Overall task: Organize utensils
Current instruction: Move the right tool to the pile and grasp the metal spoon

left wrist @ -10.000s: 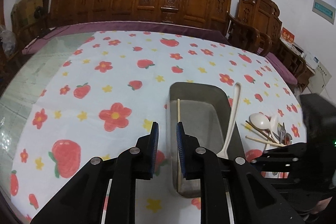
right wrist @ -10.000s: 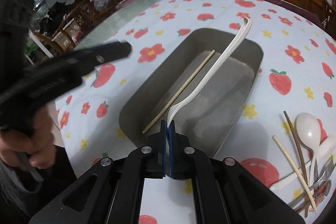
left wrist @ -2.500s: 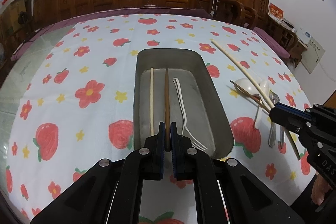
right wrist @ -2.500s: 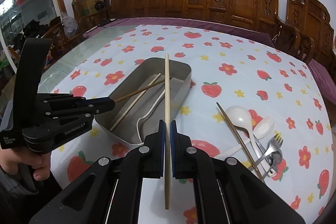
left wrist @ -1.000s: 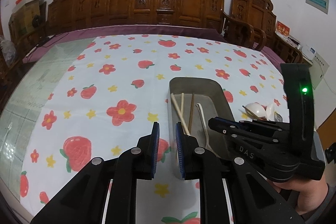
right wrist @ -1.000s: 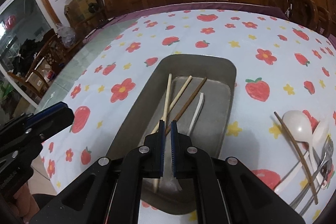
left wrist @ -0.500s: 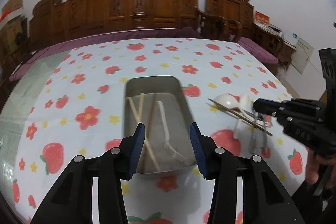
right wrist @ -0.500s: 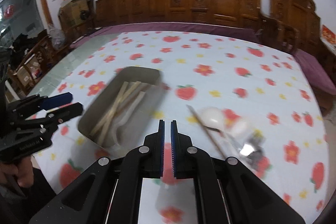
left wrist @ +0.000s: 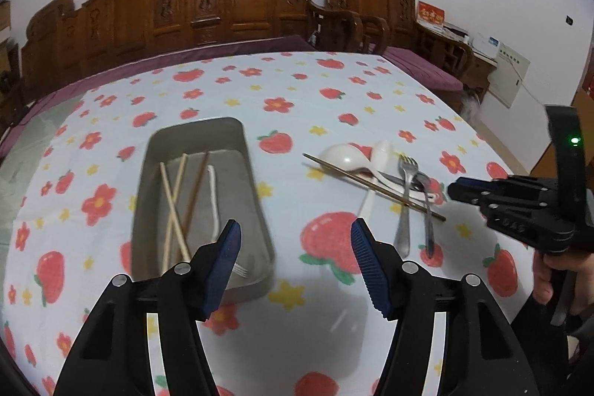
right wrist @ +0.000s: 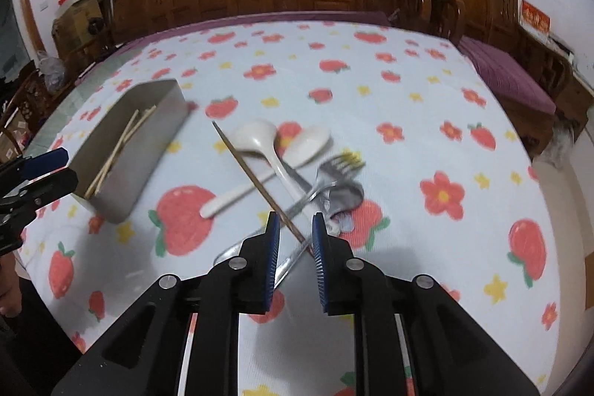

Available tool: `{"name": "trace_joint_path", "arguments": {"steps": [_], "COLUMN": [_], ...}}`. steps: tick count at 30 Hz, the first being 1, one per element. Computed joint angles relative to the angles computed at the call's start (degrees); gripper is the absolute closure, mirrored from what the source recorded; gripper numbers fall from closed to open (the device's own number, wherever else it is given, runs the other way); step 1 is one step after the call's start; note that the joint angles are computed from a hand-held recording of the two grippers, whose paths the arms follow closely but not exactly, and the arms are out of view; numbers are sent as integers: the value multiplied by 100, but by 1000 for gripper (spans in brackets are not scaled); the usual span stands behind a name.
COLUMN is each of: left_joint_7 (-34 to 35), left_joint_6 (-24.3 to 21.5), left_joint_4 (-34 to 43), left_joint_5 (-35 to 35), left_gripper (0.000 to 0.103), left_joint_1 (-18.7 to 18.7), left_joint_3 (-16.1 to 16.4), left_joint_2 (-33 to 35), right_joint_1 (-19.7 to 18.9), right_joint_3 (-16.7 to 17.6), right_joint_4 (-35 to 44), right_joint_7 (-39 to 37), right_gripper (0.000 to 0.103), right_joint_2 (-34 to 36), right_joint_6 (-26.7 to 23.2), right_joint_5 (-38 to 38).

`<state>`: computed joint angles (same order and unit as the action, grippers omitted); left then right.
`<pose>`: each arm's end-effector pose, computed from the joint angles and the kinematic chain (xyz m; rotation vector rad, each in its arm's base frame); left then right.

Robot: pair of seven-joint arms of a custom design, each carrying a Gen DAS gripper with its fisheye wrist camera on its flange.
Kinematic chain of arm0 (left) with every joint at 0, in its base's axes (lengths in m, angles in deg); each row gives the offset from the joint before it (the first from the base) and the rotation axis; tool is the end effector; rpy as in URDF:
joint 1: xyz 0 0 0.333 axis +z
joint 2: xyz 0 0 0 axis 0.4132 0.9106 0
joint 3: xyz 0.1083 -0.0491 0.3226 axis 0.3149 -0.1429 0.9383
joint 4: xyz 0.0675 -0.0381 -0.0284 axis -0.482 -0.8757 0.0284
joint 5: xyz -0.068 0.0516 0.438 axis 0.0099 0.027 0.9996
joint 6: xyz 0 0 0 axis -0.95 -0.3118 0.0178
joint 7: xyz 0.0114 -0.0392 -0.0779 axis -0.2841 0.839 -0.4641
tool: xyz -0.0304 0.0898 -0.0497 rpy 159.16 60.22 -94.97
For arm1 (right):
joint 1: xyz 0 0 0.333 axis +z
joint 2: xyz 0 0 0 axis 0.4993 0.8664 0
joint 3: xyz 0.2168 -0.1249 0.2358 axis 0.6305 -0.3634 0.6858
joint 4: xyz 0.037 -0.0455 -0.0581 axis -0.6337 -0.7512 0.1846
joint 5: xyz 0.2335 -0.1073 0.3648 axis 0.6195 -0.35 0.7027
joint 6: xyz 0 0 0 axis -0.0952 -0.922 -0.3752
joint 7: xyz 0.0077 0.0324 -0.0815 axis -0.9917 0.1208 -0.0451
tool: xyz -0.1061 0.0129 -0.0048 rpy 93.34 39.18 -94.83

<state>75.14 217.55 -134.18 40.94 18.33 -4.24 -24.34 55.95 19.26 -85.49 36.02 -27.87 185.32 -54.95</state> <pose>0.6142 -0.1665 0.5963 -1.6677 1.9625 -0.8675 0.6670 0.3821 0.5796 -2.0340 1.5510 -0.4114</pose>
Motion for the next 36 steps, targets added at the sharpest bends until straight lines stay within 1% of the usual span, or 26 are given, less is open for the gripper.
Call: {"name": "trace_joint_path", "arguments": {"steps": [3, 11, 14, 18, 20, 21, 22, 25, 29, 33, 36], "left_joint_7": [-42, 1, 0, -41, -24, -32, -32, -61, -62, -40, -25], "left_joint_6": [10, -5, -18, -15, 2, 6, 12, -11, -13, -4, -8], "left_joint_4": [-19, -20, -28, -53, -68, -83, -93, -87, -98, -104, -107], "left_joint_5": [82, 84, 113, 160, 142, 155, 160, 226, 274, 274, 263], "left_gripper": [44, 44, 44, 44, 44, 44, 44, 44, 44, 44, 44], "left_joint_1": [-34, -98, -110, -119, -124, -127, -130, -139, -158, -173, -176], "left_joint_3": [-44, -66, -74, -80, -76, -81, -82, -96, -107, -110, -107], "left_joint_2": [18, 58, 63, 49, 44, 39, 38, 61, 68, 61, 52], "right_joint_1": [-25, -71, -15, 47, 60, 61, 67, 41, -1, -5, 2], "right_joint_3": [7, -26, -70, -108, -124, -128, -140, -138, -124, -114, -133], "right_joint_4": [20, 480, 718, 767, 762, 750, 738, 740, 799, 944, 1016], "right_joint_7": [97, 520, 662, 797, 895, 936, 993, 1097, 1167, 1179, 1245], "right_gripper": [78, 77, 77, 77, 81, 85, 94, 101, 101, 94, 94], "right_joint_2": [112, 571, 737, 771, 761, 750, 735, 717, 748, 850, 900], "right_joint_6": [-35, -315, -567, -649, -648, -628, -626, -644, -711, -772, -802], "right_joint_5": [127, 441, 399, 302, 275, 265, 243, 256, 307, 337, 338]}}
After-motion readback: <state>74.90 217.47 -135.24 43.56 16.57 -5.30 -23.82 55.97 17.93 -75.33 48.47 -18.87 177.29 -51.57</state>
